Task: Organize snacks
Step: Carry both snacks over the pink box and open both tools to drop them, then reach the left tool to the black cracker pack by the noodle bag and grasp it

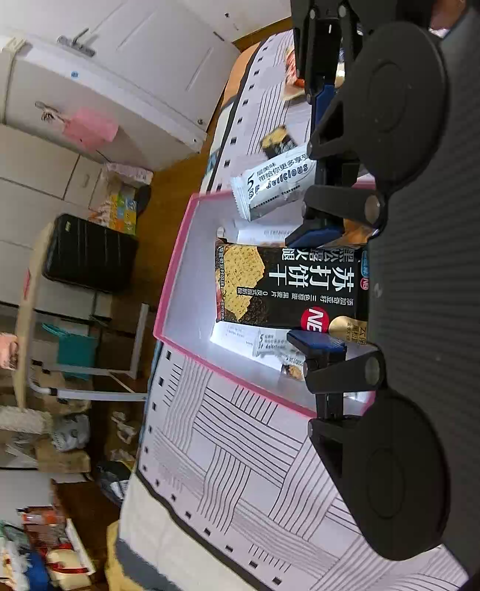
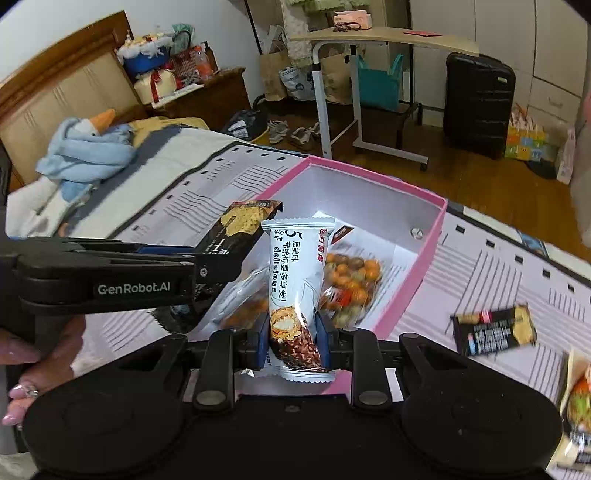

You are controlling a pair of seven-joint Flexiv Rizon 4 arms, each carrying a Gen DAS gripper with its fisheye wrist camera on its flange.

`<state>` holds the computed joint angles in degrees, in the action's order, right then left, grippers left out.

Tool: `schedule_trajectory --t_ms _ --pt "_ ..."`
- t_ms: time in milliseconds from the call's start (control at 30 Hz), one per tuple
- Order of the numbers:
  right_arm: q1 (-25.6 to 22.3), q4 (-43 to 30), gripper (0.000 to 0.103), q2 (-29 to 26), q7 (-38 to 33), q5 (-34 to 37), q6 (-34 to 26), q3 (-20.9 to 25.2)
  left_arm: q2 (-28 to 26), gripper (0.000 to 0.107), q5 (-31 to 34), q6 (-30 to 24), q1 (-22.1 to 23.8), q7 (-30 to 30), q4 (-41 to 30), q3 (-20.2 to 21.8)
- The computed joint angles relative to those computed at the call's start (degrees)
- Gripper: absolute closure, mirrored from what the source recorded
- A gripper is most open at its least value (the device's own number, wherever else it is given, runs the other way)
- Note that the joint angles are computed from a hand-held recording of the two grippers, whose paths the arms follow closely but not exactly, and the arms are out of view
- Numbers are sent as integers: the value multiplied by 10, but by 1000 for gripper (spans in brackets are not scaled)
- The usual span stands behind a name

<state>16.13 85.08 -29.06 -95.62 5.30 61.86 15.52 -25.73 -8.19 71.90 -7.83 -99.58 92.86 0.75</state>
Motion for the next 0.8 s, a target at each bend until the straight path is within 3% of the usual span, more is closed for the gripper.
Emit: schedule_trajectory --t_ms 300,367,433,600,800 --pt "26 -38 72 -58 0 -55 27 -24 -73 60 -14 -45 13 -15 -76 2" --pt "23 -43 70 -64 -4 -60 27 -19 -80 59 -15 -50 11 -27 -83 5" --pt "22 -44 61 -68 -1 -62 32 -19 -88 57 -15 -54 9 -39 -92 7" --pt "1 -15 57 -44 -7 -46 53 -3 -76 53 8 -47 -2 -56 -81 19" --pt "-28 53 54 30 -14 -21 84 5 -24 53 -3 -48 11 -10 -30 -9"
